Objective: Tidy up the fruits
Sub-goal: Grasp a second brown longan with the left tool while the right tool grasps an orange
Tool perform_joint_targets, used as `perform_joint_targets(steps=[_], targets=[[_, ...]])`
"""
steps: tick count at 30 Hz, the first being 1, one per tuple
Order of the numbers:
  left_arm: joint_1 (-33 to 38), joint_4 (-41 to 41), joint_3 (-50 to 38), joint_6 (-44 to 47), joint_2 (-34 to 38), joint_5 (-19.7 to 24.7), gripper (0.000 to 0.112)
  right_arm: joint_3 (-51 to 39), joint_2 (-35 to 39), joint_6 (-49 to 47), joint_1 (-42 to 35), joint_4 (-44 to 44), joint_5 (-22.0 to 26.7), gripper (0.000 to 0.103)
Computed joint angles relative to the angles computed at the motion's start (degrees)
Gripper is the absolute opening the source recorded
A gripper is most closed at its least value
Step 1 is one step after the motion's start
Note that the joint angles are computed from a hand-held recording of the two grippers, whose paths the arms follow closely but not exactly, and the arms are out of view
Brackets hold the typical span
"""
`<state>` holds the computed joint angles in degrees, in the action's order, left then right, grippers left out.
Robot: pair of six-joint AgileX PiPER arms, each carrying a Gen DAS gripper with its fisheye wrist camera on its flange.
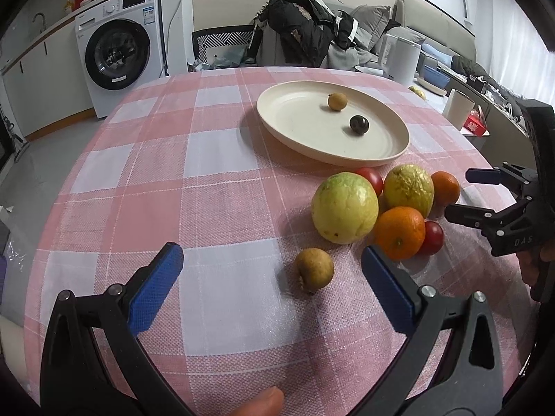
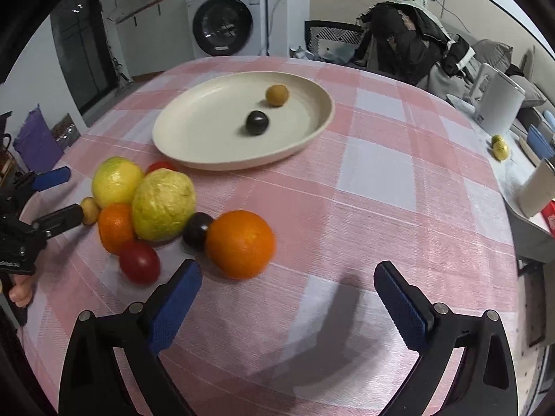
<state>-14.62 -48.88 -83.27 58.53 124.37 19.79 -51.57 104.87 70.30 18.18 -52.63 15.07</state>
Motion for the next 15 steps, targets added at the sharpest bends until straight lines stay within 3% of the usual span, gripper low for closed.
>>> perform_joint_targets(steps=[4, 10, 15], targets=[[-0.05, 0.01, 0.17, 0.22, -0.1, 0.07, 0.102, -0.3, 0.79, 1.92, 0.44, -2.51, -0.89, 0.084], [0.25, 1.58, 0.05, -1.41, 0.01, 0.96, 0.102, -0.32, 0.95, 1.14, -0.07, -1.99, -3.76, 0.074], [0.14, 2.73, -0.45, -2.45, 0.37, 1.98, 0.102, 0.23, 0.33, 8.39, 0.24, -10.07, -5.16, 0.058]])
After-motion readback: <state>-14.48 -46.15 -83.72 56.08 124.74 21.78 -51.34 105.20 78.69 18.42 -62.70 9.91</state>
